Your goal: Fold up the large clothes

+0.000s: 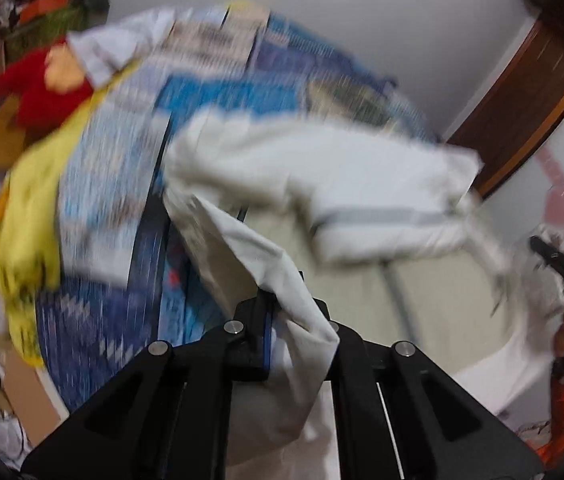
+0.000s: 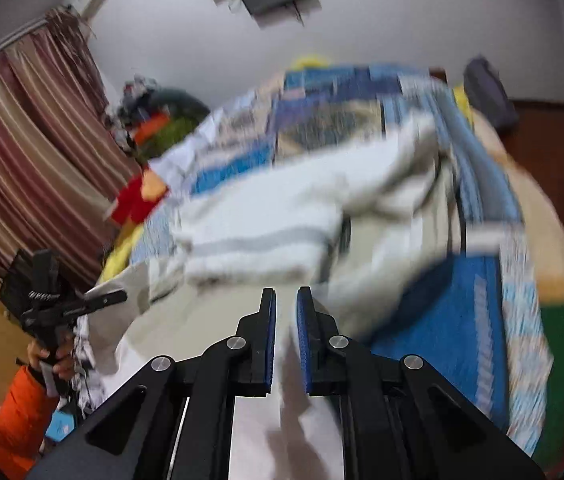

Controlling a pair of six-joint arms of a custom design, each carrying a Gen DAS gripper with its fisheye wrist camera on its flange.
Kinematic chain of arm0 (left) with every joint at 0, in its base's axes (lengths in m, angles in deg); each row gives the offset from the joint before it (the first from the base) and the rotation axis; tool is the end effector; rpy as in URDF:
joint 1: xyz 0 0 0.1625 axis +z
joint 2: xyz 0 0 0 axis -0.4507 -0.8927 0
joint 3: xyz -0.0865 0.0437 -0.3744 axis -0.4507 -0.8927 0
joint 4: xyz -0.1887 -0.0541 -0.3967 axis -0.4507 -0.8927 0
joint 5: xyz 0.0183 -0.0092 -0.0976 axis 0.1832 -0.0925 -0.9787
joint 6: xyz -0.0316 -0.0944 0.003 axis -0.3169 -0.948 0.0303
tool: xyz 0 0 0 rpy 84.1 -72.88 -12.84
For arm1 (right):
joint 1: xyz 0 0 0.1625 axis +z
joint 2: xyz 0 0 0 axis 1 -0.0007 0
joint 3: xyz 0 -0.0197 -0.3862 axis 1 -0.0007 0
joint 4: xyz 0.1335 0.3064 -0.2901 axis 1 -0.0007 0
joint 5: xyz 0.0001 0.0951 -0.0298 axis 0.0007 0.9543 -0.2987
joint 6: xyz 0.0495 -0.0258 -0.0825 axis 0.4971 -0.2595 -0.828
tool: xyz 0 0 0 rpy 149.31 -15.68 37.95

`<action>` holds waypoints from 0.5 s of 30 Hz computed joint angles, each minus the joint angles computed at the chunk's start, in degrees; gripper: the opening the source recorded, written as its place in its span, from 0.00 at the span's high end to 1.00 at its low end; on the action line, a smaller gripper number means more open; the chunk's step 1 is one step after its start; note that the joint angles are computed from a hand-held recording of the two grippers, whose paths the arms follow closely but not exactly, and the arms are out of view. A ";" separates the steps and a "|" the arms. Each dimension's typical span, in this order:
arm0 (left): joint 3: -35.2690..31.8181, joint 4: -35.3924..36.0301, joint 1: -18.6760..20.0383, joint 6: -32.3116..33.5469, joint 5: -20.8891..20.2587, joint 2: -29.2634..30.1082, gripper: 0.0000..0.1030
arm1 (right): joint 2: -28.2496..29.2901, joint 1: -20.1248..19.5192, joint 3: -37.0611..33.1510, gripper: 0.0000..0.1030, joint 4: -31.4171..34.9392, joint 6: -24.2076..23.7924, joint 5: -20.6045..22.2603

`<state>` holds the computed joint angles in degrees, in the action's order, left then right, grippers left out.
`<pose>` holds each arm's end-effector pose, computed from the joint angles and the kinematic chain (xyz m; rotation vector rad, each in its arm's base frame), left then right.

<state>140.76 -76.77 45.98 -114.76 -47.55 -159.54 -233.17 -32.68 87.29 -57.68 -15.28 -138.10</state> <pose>-0.3102 -0.3081 0.1249 0.4499 2.6571 -0.6586 0.0029 -0.2808 0.4383 0.3771 -2.6682 0.9639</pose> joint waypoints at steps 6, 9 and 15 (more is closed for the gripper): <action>-6.79 -6.08 4.18 9.07 4.83 3.90 0.95 | 14.47 12.16 -6.36 0.92 -16.20 6.61 -10.97; -7.21 -5.34 4.51 10.88 4.57 5.28 0.95 | 15.19 14.10 -6.64 0.92 -18.64 5.17 -16.99; -4.22 -3.56 4.27 9.02 2.98 6.58 0.95 | 5.86 8.51 -3.60 0.92 -7.96 0.85 -21.32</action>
